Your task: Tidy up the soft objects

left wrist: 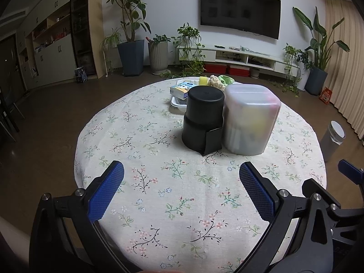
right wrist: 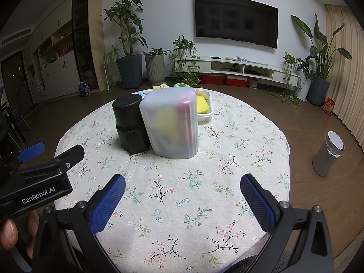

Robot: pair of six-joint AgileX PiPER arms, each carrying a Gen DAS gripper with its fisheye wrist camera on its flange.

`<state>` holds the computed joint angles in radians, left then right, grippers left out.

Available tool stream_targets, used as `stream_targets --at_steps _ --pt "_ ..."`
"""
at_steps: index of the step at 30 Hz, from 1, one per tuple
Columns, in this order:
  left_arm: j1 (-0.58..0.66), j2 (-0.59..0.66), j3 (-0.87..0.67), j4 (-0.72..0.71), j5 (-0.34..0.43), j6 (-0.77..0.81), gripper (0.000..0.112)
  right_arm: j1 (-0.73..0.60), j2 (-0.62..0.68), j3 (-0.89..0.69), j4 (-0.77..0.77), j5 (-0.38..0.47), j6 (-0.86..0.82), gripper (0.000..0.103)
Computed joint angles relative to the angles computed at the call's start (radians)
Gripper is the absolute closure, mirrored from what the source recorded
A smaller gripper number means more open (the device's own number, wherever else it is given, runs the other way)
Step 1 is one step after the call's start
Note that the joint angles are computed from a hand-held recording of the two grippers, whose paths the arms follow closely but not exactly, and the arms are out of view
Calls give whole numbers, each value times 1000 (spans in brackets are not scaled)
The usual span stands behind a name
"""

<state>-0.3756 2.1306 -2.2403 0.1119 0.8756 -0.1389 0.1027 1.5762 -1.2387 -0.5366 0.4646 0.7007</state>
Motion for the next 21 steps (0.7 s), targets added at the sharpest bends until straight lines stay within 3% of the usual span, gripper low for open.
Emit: stream_targets --at_steps 21 --pt "8 -2 6 -8 -13 11 9 0 -1 -6 11 7 -12 0"
